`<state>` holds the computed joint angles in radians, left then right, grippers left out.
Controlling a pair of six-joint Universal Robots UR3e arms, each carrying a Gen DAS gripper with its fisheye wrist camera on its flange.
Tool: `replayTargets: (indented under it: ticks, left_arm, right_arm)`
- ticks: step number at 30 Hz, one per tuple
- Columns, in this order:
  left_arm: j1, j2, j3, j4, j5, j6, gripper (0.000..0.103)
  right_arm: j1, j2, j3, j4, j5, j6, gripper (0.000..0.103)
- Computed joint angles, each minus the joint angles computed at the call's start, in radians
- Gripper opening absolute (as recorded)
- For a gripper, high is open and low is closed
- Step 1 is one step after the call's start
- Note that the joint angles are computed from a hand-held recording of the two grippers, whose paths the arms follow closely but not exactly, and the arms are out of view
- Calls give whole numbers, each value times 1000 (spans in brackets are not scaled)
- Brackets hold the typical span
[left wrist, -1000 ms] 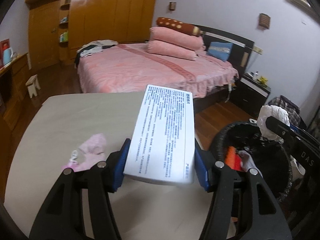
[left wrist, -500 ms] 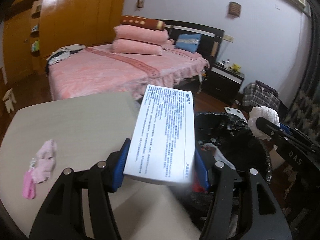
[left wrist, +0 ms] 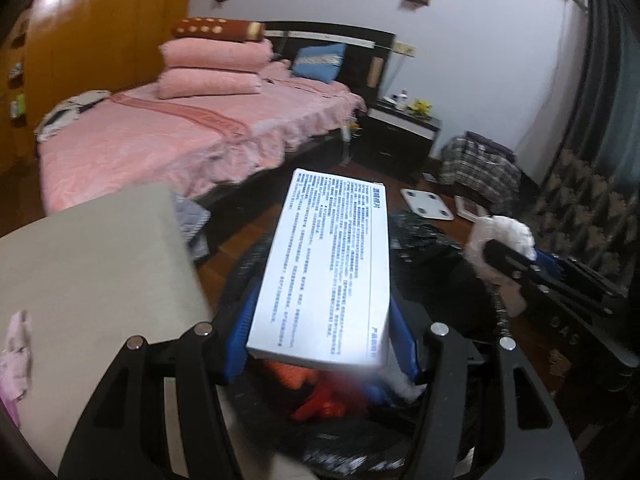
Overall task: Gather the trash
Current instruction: 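Carry the white box and tissue ball over the bin and open both grippers, then move both grippers back over the table toward the pink cloths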
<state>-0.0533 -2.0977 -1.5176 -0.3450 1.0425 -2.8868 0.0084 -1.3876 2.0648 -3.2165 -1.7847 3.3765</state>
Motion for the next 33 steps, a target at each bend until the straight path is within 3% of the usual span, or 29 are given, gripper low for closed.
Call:
replayTargets:
  ticks: [1,2,4,8,10,12,24,33]
  left_arm:
    - [-7,-17,25,-21,-9,11,60]
    - [-12,-28,39,-32,-17,19,70]
    - [-6,-31,31,-21,-33,23,80]
    - [25,-3,-22,25,-42,15,87]
    - [44,13,-36,32,-34,8,90]
    - [73,41,-71,58,-29,4,92]
    - [305,218,-260,111,-48,42,94]
    - [506,284,-357,139,-60,115,94]
  right_arm:
    - [-14,-2,12,-9,5,-4,36]
    - [-27,1,17,-13,4,-5,38]
    - [-40,-2,24,-15,8,-6,45]
    - [-47,-14,55,-60,-13,-8,63]
    - [-39,-18,65,-78,-27,-2,89]
    - [-16,-24,70,-98,-51,6,98]
    - [157,54,-111,-31,-94,36,98]
    - [309,270,-415,77,-102,57,98]
